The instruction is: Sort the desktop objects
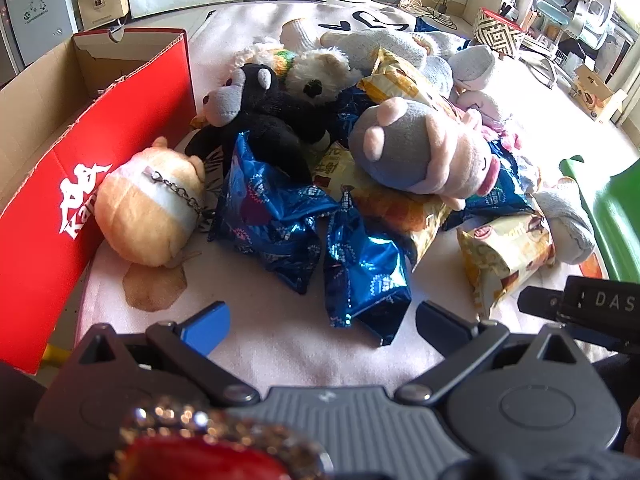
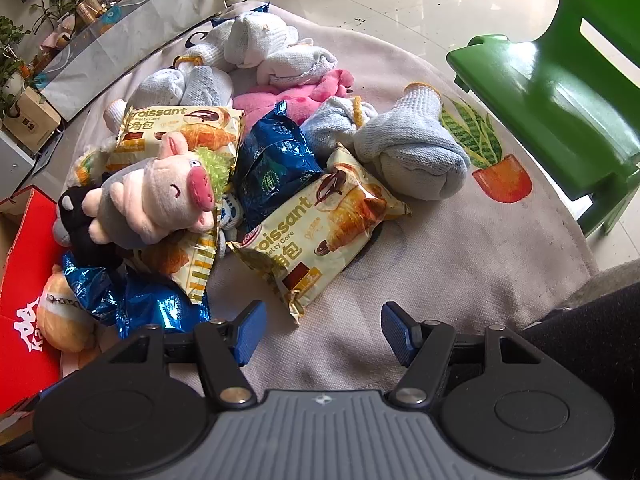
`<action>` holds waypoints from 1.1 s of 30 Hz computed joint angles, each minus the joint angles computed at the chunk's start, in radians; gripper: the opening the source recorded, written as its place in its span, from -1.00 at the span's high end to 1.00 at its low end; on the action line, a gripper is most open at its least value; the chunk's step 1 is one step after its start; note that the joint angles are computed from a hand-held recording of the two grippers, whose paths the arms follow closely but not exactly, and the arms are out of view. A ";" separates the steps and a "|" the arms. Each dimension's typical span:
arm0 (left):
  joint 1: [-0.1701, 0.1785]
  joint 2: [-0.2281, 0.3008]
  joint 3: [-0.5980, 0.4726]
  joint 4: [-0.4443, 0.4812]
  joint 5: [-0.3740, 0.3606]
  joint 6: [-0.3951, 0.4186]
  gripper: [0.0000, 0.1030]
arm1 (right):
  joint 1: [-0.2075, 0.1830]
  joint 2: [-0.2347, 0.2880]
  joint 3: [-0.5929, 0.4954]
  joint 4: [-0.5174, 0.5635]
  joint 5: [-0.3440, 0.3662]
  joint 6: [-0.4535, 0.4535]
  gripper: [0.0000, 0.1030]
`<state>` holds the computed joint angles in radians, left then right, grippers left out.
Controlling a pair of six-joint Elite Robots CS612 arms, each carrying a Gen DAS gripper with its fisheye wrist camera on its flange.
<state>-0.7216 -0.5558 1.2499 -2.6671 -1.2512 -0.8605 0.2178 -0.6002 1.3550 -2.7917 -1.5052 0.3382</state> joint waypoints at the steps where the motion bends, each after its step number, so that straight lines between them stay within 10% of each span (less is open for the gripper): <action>1: 0.000 -0.001 0.001 0.000 0.001 0.001 -0.99 | 0.000 0.000 0.000 0.000 0.000 0.000 -0.25; 27: -0.027 -0.028 -0.002 0.159 0.081 0.021 -0.99 | 0.014 -0.003 0.011 -0.030 -0.038 -0.076 -0.23; 33: -0.028 -0.031 0.004 0.176 0.088 0.007 -0.99 | 0.015 -0.001 0.011 -0.024 -0.034 -0.092 0.13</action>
<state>-0.7501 -0.5871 1.2541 -2.4909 -1.1632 -0.8531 0.2330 -0.6017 1.3658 -2.8153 -1.5391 0.2462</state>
